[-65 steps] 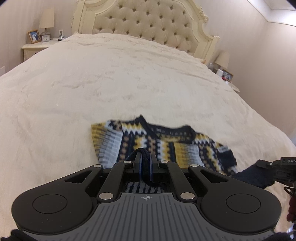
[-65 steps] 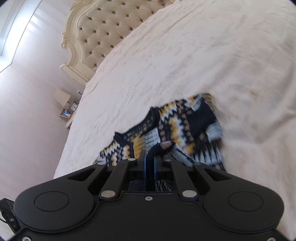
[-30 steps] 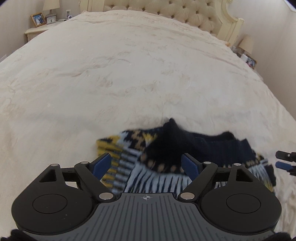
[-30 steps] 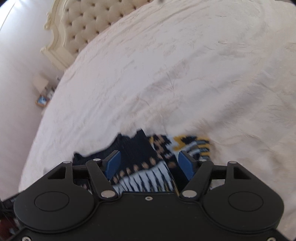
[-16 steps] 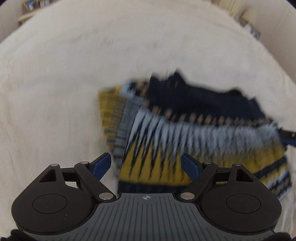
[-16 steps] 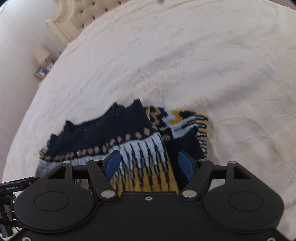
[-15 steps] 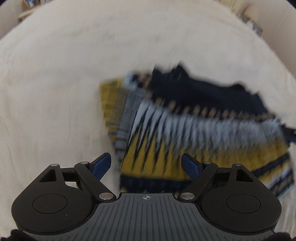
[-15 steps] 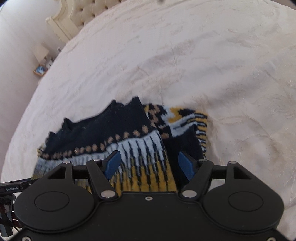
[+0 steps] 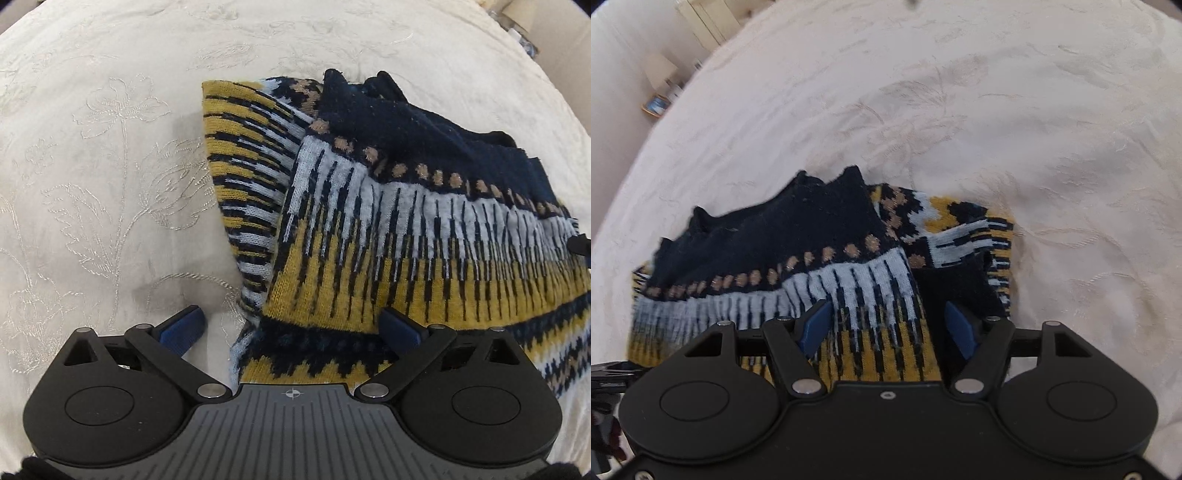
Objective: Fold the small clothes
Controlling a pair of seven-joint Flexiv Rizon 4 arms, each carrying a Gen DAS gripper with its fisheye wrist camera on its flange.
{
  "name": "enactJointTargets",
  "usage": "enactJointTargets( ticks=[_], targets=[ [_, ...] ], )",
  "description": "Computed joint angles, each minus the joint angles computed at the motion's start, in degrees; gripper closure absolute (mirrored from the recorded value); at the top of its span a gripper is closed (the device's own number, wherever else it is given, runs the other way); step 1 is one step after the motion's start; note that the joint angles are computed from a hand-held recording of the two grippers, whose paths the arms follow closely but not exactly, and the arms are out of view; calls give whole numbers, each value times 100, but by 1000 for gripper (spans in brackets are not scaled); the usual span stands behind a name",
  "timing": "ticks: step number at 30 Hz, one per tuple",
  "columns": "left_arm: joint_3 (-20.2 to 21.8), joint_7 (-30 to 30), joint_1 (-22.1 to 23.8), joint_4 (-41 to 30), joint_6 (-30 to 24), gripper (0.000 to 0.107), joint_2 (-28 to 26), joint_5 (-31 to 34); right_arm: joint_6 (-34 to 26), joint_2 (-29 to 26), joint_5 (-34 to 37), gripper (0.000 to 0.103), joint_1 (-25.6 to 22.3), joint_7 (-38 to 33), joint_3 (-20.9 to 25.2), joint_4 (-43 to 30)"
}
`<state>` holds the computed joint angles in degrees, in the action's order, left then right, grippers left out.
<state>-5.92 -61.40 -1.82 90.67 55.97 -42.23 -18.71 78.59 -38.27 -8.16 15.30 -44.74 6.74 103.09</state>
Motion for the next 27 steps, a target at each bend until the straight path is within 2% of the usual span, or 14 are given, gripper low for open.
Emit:
enactJointTargets(
  ticks=[2, 3, 4, 6, 9, 10, 12, 14, 15, 18, 20, 22, 23, 27],
  targets=[
    [-12, -22, -16, 10, 68, 5, -17, -9, 158, 23, -136, 56, 131, -22, -145, 64],
    [-23, -15, -10, 26, 97, 5, -15, -19, 221, 20, -132, 80, 48, -136, -38, 61],
    [-31, -11, -6, 40, 124, 5, -14, -25, 242, 9, -75, 90, -84, -258, 131, 33],
    [-32, -31, -29, 53, 181, 5, -18, -19, 168, 68, -93, 93, -66, -314, 87, 45],
    [-23, -40, -31, 108, 245, 8, 30, -4, -230, 255, -550, 94, 446, 23, -675, 231],
    [-38, -28, -19, 156, 317, 10, 53, -17, -362, 258, -587, 98, 433, 106, -718, 244],
    [-45, -22, -11, 258, 409, 17, 125, -24, -526, 280, -606, 98, 372, 311, -752, 299],
    [-102, 18, 48, 374, 441, 24, 225, -97, -89, 364, -588, 97, 311, 486, -771, 538],
    [-53, -27, 21, 409, 432, 25, 282, -74, 192, 412, -513, 87, 242, 537, -714, 661],
    [106, -133, -56, 516, 374, 25, 439, 80, 756, 541, -170, 83, -136, 407, -232, 917],
    [162, -138, -55, 567, 208, 26, 505, 165, 762, 638, -93, 67, -220, 303, -32, 1030],
    [221, -122, -52, 628, 310, 26, 525, 259, 668, 667, 32, 49, -395, 141, 294, 1055],
    [240, -99, -41, 678, 401, 26, 542, 298, 630, 682, 131, 48, -520, 24, 498, 1090],
    [500, -113, -151, 639, 404, 26, 573, 734, 504, 843, 314, 48, -452, -90, 620, 1299]
  ],
)
